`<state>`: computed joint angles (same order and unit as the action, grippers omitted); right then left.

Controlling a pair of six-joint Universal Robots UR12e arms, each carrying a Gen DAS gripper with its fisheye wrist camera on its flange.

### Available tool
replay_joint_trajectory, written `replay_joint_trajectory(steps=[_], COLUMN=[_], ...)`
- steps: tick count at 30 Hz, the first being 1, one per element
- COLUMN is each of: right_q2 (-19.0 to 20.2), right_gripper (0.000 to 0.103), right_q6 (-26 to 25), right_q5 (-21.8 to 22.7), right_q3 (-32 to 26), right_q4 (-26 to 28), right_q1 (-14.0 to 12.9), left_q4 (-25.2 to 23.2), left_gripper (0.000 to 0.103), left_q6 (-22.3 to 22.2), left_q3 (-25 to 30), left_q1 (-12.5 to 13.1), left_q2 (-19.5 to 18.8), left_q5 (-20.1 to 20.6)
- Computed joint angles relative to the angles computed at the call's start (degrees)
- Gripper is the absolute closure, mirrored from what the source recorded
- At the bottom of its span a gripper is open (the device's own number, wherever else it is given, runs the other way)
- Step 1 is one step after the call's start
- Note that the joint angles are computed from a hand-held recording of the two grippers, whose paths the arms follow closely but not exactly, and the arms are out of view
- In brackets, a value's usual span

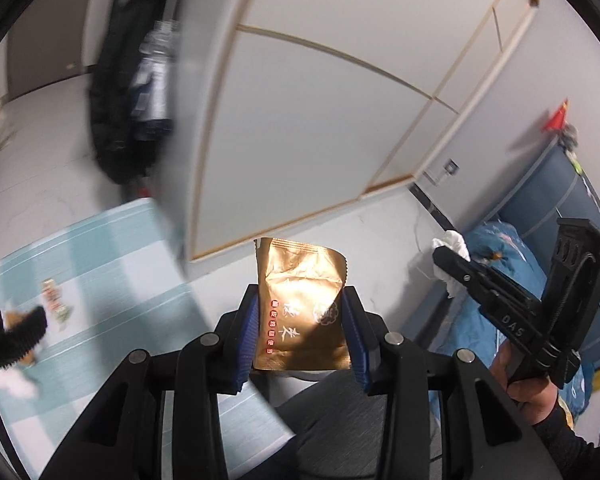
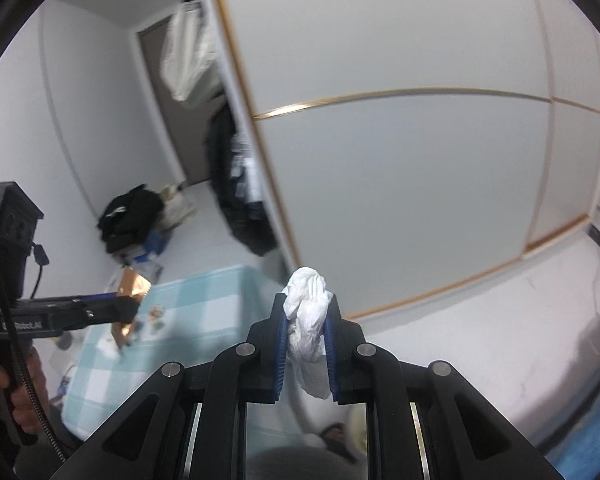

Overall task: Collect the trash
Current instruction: 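Carry the orange packet and white tissue from the table to the white bin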

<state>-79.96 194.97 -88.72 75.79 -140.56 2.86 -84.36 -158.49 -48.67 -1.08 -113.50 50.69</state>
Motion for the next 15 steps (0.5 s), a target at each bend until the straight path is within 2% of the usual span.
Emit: replay_joint_trajectory(steps=[4, 9, 15], right_q2=[-0.71, -1.67, -1.03], right_gripper=[0.087, 0.087, 0.087], right_q6=[2.94, 5.84, 9.94], right_q5=[-0.21, -0.53, 1.30], right_q3=[1.87, 4.96, 7.54], right_q4=[1.80, 2.51, 6.42], right_q1=[-2.16, -4.33, -6.88], left_q4=[-4.33, -12.54, -20.53], left_gripper=[0.069, 0.069, 0.069], left_q6=[2.28, 4.78, 7.21], left_q3=[3.36, 8.60, 13.97], left_q1=[-1.85, -3.82, -5.97], left_q2=[-2.51, -6.53, -11.00], left_q5=[-0.45, -1.84, -1.43])
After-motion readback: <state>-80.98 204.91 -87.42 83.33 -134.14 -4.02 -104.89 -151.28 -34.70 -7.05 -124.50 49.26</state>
